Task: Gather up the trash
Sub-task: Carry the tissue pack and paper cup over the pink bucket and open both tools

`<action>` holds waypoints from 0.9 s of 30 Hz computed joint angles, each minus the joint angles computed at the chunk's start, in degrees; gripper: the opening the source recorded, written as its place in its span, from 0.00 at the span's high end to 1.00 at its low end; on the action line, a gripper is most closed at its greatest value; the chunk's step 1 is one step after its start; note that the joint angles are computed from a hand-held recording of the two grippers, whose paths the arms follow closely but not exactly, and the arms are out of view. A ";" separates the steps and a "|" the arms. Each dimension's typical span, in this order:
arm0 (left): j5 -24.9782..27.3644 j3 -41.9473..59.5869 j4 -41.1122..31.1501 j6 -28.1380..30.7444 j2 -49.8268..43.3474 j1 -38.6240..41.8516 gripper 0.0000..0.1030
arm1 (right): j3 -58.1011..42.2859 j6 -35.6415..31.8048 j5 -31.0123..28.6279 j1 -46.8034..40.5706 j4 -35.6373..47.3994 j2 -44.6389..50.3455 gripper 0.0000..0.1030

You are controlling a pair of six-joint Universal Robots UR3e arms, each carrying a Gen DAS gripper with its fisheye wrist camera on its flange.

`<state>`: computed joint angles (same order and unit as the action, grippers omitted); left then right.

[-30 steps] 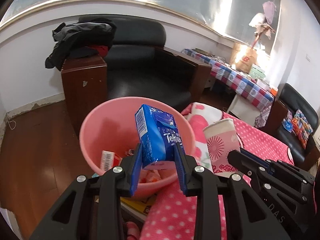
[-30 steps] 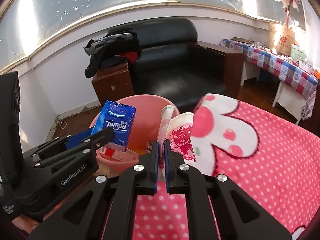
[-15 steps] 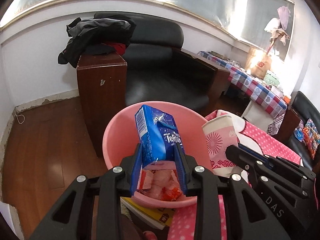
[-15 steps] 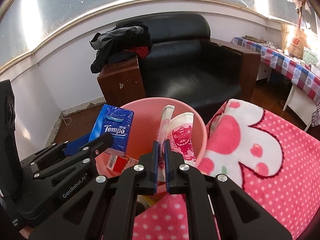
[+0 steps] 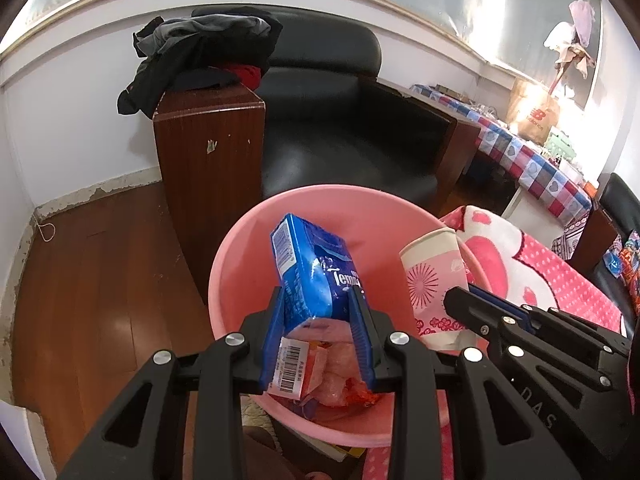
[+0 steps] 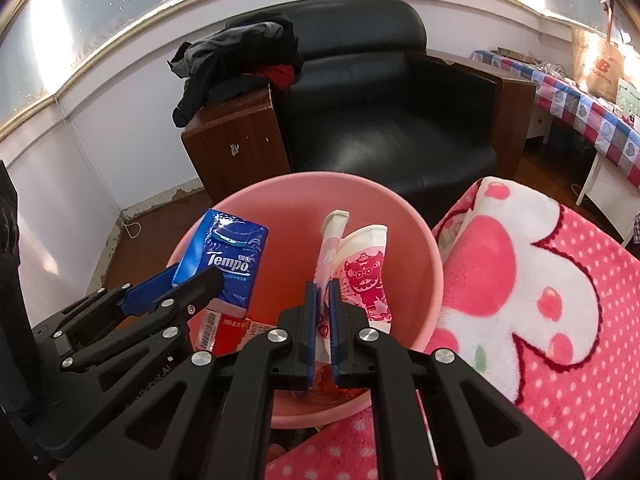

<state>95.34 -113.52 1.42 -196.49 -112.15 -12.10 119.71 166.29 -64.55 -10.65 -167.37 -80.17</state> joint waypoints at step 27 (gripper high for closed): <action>1.93 2.05 -1.54 -0.14 -1.24 -0.80 0.56 | -3.86 -1.54 -2.08 1.87 2.85 2.88 0.93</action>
<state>97.27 -111.47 -0.12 -196.63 -113.39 -12.90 115.85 164.75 -66.63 -8.78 -164.53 -77.28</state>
